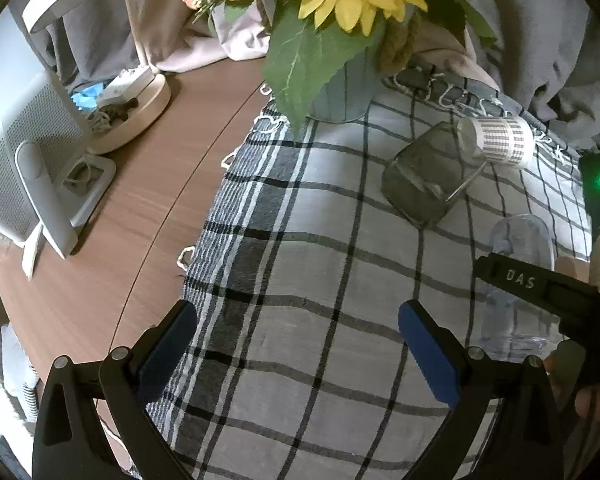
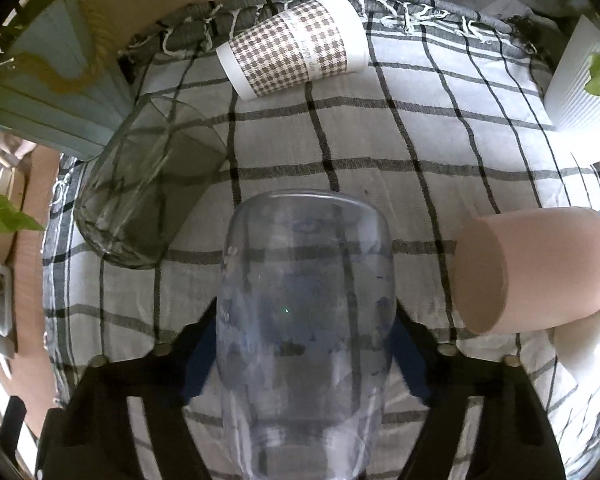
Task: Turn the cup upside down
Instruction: 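Lift the clear cup with the right gripper and tilt it over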
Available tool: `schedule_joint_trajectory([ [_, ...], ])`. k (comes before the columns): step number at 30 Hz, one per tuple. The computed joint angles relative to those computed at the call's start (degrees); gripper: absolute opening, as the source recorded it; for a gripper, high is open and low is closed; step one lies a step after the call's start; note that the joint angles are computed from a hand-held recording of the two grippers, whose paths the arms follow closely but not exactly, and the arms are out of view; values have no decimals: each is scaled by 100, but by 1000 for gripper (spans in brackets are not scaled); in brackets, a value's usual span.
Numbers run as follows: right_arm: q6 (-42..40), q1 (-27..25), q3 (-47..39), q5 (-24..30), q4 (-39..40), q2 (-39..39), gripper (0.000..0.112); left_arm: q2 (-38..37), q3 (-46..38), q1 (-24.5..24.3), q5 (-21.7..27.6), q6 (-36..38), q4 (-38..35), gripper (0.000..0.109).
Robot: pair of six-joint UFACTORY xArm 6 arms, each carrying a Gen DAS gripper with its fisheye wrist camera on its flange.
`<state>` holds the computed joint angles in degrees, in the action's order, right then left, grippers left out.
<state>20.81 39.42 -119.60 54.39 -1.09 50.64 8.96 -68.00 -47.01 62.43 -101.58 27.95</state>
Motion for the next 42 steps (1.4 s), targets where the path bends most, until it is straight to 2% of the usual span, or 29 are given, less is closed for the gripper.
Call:
schedule_joint_trajectory([
  [7,-51,-34,66,-118,63,-45,71,1,-5,-20,87,69,-37,103],
  [16,-236,-27,1462,-559,160,-1219,71,-119,-7,-175,264,80,32,103],
  [19,-86,18,2335,-886,65,-1808,71,-162,37,-221,244,116,-25,103],
  [25,217,49,3405,-1110,41,-2518,72,4,-152,-376,550,359,-142,103],
  [33,263,115,4126,-1244,253,-2805,72,147,-111,-458,191,805,-413,102],
  [42,166,196,4041,-1382,205,-2522,71,247,-137,-532,187,808,-590,102],
])
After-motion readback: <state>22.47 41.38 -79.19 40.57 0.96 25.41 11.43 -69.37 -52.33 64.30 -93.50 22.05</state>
